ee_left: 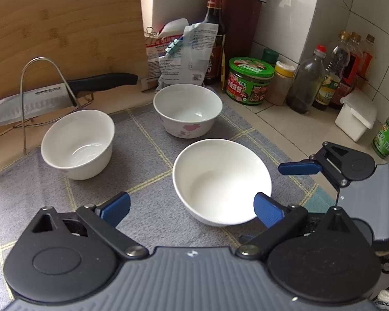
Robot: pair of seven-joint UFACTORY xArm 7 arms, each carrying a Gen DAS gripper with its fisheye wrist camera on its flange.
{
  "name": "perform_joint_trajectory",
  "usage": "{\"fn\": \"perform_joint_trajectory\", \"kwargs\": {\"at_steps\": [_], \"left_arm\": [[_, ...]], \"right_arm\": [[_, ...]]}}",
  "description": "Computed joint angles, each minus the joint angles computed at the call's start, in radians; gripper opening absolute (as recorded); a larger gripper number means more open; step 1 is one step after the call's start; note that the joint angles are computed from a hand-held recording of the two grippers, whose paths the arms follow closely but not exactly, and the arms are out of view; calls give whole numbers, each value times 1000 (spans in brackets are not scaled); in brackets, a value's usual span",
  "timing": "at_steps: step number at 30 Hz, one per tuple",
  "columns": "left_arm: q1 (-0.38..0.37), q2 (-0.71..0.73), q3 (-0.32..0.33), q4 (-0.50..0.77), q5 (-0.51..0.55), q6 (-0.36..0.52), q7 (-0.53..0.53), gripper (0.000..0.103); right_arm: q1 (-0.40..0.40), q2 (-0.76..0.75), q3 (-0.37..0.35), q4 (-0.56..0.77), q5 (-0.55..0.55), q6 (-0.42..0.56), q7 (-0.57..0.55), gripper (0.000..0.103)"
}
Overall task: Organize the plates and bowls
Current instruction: 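Grasp the rim of a plain white bowl with the left gripper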
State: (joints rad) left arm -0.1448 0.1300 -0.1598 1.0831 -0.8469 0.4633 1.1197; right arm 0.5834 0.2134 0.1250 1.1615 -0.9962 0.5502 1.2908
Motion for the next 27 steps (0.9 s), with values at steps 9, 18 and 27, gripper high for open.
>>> {"fn": "perform_joint_trajectory", "kwargs": {"at_steps": [9, 18, 27], "left_arm": [[-16, 134, -31, 123, 108, 15, -161, 90], [0, 210, -59, 204, 207, 67, -279, 86], [52, 223, -62, 241, 260, 169, -195, 86]], "right_arm": [[-8, 45, -44, 11, -74, -114, 42, 103], [-29, 51, -75, -6, -127, -248, 40, 95], [-32, 46, -88, -16, -133, -290, 10, 94]]}}
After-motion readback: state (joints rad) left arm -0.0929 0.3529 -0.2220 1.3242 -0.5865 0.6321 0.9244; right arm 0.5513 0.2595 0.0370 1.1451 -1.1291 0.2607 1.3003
